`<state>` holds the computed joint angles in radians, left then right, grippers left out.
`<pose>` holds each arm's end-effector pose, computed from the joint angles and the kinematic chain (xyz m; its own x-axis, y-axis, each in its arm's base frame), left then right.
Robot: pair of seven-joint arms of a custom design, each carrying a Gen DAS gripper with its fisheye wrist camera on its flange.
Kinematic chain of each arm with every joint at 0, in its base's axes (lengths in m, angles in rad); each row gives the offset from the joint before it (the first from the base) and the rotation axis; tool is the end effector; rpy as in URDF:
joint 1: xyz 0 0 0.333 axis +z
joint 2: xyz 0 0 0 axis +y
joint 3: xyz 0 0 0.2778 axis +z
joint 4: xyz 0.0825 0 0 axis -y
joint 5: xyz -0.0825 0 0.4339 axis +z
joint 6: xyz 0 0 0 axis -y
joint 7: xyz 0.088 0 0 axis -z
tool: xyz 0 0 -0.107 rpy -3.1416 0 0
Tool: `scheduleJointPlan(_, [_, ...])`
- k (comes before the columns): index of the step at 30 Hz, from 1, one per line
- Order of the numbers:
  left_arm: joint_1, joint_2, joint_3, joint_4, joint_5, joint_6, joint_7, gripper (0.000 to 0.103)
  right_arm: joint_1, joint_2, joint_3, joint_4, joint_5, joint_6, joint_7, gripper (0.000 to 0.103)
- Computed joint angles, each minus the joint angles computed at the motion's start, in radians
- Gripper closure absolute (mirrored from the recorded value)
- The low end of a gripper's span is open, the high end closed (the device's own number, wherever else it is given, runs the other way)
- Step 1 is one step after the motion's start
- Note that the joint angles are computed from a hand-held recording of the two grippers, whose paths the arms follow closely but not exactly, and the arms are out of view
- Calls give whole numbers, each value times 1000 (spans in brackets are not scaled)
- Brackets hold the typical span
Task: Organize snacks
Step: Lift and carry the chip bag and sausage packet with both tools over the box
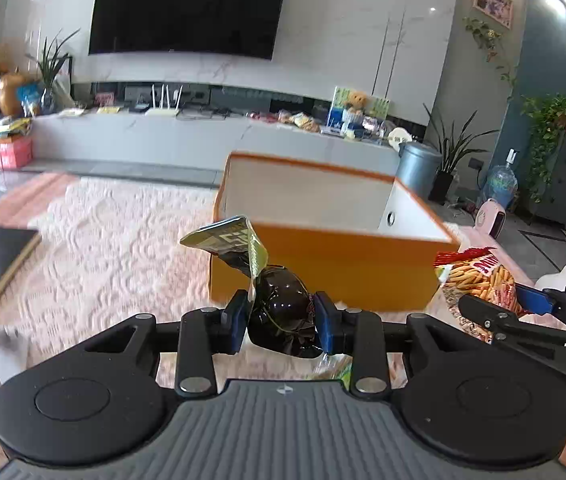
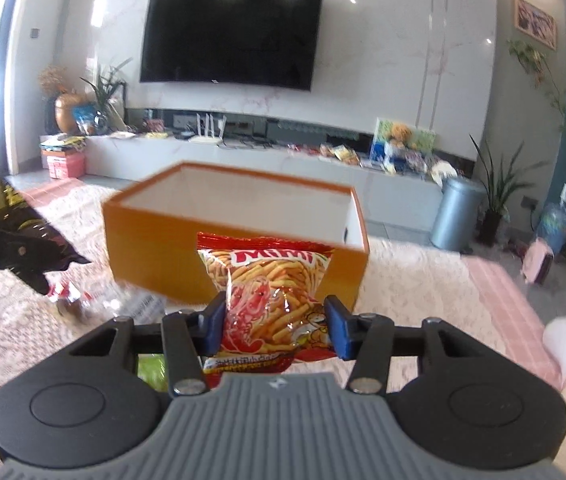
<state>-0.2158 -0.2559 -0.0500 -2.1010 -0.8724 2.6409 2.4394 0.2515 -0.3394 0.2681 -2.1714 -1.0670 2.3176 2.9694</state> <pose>0.5692 -0.1365 0.5637 -0.5666 -0.8103 0.1493 -0.5189 0.2102 -0.8286 0.4878 0.2718 0.5402 -0.3291 -0.9403 0.0868 -0.4662 0.0818 -0.8809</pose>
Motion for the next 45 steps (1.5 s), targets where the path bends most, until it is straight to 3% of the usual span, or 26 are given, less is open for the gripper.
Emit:
scheduleJointPlan(11, [7, 85, -19, 166, -1, -57, 46, 64, -20, 50, -50, 148, 84, 96, -216, 54])
scheduleJointPlan(16, [31, 150, -56, 245, 70, -42, 8, 64, -31, 129, -81, 261, 163, 107, -320, 55])
scheduleJointPlan(29, [78, 348, -141, 469, 225, -38, -112, 64, 32, 409, -180, 596, 157, -2, -493, 55])
scheduleJointPlan(35, [76, 473, -160, 582, 416, -94, -245, 64, 48, 531, -248, 720, 284, -17, -555, 55])
scheduleJointPlan(45, [65, 614, -176, 704, 634, -189, -349, 64, 48, 739, -303, 931, 549, -145, -788, 55])
